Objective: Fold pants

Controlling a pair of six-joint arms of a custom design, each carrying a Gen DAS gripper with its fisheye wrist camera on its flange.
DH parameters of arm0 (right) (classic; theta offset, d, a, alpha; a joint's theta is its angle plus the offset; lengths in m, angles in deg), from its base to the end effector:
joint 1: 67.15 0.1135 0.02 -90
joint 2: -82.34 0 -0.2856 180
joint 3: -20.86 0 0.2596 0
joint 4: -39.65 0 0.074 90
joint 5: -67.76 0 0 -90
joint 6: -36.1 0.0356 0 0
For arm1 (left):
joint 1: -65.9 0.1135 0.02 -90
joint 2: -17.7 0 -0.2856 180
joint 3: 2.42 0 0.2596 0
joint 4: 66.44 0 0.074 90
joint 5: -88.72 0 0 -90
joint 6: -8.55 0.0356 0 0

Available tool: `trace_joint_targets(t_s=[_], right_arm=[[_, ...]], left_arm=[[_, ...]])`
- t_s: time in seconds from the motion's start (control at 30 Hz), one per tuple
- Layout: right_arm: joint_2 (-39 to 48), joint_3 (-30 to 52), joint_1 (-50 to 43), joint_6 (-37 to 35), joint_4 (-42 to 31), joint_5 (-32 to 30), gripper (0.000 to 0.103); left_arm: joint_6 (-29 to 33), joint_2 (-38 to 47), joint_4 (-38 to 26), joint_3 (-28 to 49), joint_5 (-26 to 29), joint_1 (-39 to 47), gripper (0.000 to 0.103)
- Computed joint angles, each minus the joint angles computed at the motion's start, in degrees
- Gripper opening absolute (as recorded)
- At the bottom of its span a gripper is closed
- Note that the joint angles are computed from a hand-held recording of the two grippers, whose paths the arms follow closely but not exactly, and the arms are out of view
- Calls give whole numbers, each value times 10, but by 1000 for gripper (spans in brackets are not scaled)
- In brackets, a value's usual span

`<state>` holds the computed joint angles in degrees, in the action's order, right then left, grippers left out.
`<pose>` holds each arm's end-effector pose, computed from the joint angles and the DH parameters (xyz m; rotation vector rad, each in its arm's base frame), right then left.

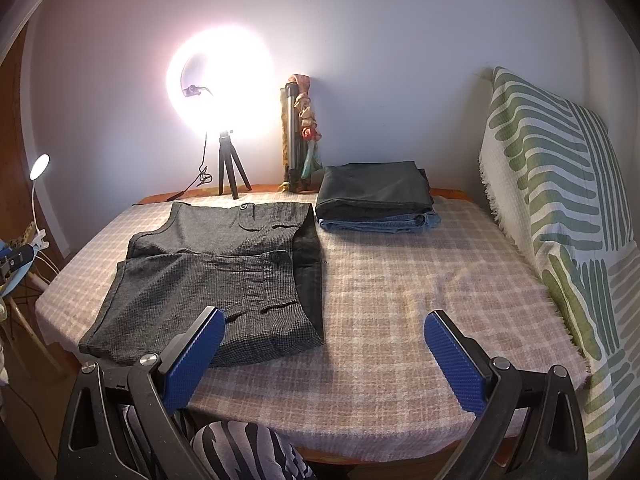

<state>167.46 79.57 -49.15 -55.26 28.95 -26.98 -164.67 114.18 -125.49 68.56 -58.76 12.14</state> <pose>0.2992 0.1003 0.2165 -0.4197 2.1877 0.2515 0.1988 -0.2205 0.1928 -0.6020 2.0687 0.3377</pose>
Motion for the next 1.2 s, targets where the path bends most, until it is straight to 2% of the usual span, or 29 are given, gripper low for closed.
trace_joint_targets(t_s=[0.37,0.6,0.7,0.8,0.9,0.97,1.07,1.2], right_arm=[[4,0,1,-1,2,-1,101],[22,19,0,-42,-2,-8,101],[33,30,2,-93,4,-5,101],[59,56,-4,-149,-9,-33,101],[91,90,-5,-215,-41,-58,100],[112,108,0,-255,-51,-63,99],[148,144,7,-308,-85,-67,90],[191,176,25,-388,-111,-72,88]], left_arm=[[6,-3,13,-11,6,7,103],[81,-25,84,-60,29,26,103],[143,-38,131,-95,41,41,103],[225,-57,208,-145,63,56,102],[292,-51,255,-175,98,74,95],[341,-47,307,-203,145,89,89],[384,-36,373,-237,212,107,76],[421,6,414,-246,258,111,62]])
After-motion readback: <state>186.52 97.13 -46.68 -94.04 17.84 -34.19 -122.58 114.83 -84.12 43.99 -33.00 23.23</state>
